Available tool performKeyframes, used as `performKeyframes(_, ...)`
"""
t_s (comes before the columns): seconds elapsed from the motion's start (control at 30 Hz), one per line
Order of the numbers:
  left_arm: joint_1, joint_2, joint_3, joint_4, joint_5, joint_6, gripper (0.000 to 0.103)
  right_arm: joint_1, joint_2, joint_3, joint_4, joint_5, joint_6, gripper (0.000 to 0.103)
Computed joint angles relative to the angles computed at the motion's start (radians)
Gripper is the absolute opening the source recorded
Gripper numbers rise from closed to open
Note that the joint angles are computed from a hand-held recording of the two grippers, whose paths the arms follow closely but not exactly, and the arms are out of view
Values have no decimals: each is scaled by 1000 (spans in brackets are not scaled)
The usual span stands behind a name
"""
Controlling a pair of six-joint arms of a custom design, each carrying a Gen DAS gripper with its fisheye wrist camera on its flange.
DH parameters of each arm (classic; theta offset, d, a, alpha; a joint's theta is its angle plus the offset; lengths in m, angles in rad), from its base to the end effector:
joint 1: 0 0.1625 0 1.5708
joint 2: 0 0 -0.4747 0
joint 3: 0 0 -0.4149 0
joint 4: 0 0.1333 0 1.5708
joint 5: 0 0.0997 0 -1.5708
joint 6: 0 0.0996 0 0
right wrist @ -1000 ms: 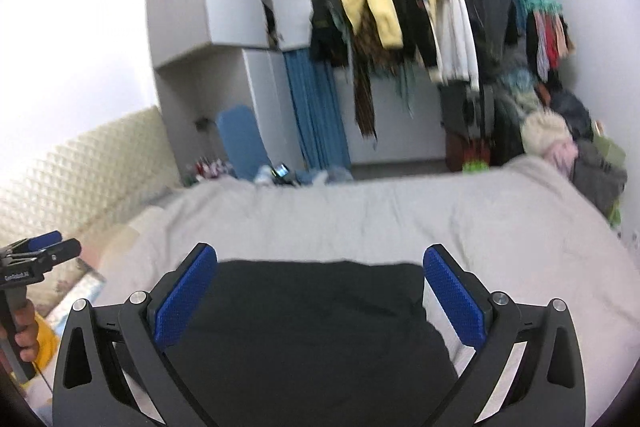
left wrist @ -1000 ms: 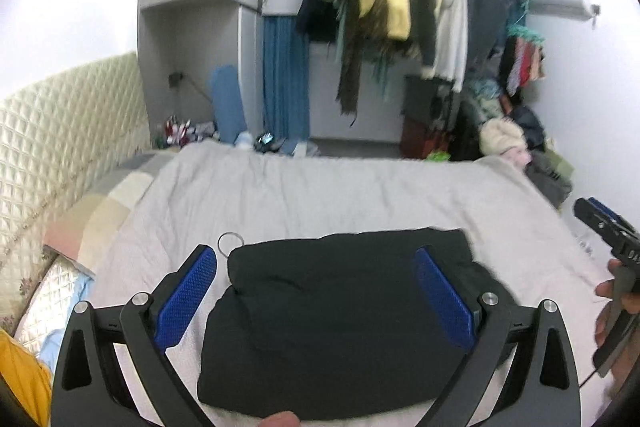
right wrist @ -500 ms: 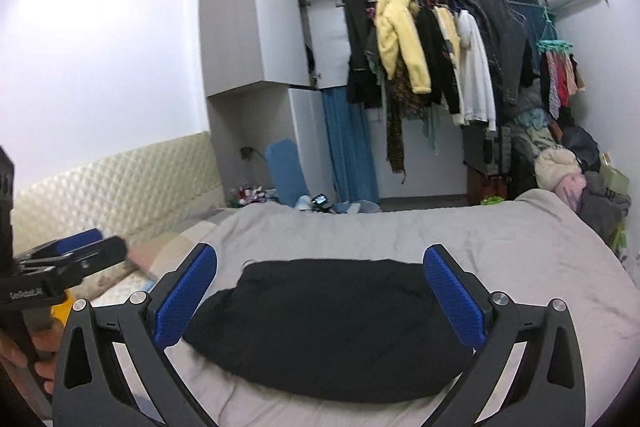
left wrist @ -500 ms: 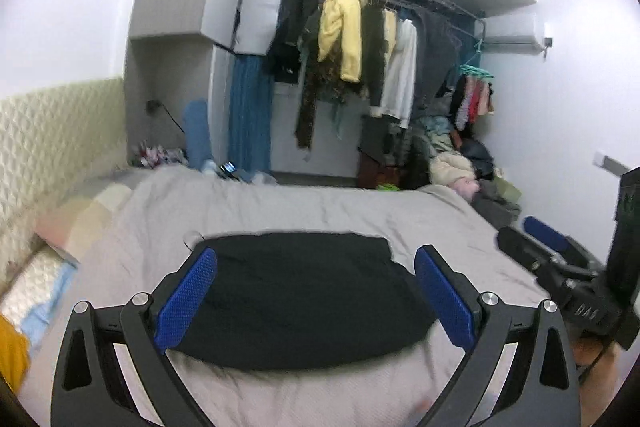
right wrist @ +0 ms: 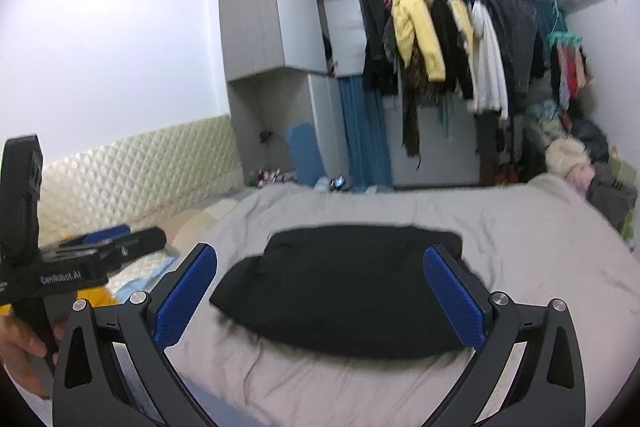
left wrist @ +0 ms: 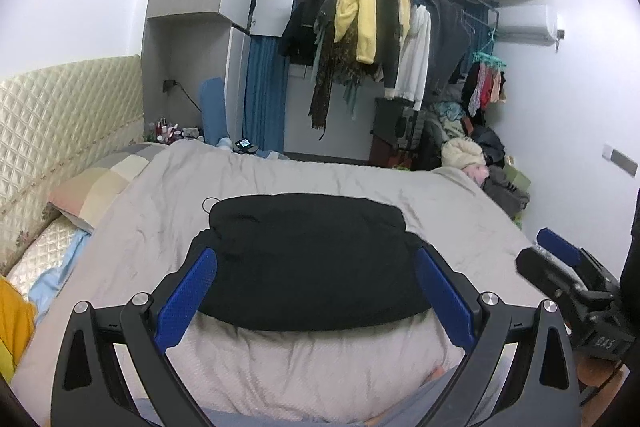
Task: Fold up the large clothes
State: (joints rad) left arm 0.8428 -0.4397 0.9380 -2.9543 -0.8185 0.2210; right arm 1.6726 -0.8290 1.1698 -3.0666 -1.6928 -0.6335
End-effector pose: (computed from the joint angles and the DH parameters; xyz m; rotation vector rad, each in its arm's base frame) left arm -0.4574 -0.8158 0.1974 0.6745 2.2648 -1.2958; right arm 0.2062 -0.8258 0.4251 0.7565 -2.2239 1.4380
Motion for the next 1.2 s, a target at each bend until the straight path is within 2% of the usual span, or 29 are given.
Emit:
performKeyframes(0.17, 11, 8, 4, 46, -13, -31, 100, -13, 5, 27, 10, -33, 20, 103)
performKeyframes(0.3, 17, 30, -1, 55, 15, -10, 100, -20, 11, 45, -17, -70, 25, 103)
performKeyframes(0.43, 16, 57, -3, 3, 61, 45, 100, -32, 8, 59, -18, -84, 52, 103)
performKeyframes(0.6, 28, 64, -5, 19, 70, 11, 100, -39, 8, 64, -35, -111, 62, 103)
performKeyframes(0.97, 33, 95, -58, 45, 131, 18, 100, -55, 1, 79, -35, -128, 70, 103)
performKeyframes(1.2, 33, 103, -68, 58, 134, 14, 100, -59, -1, 78, -35, -119, 71, 103)
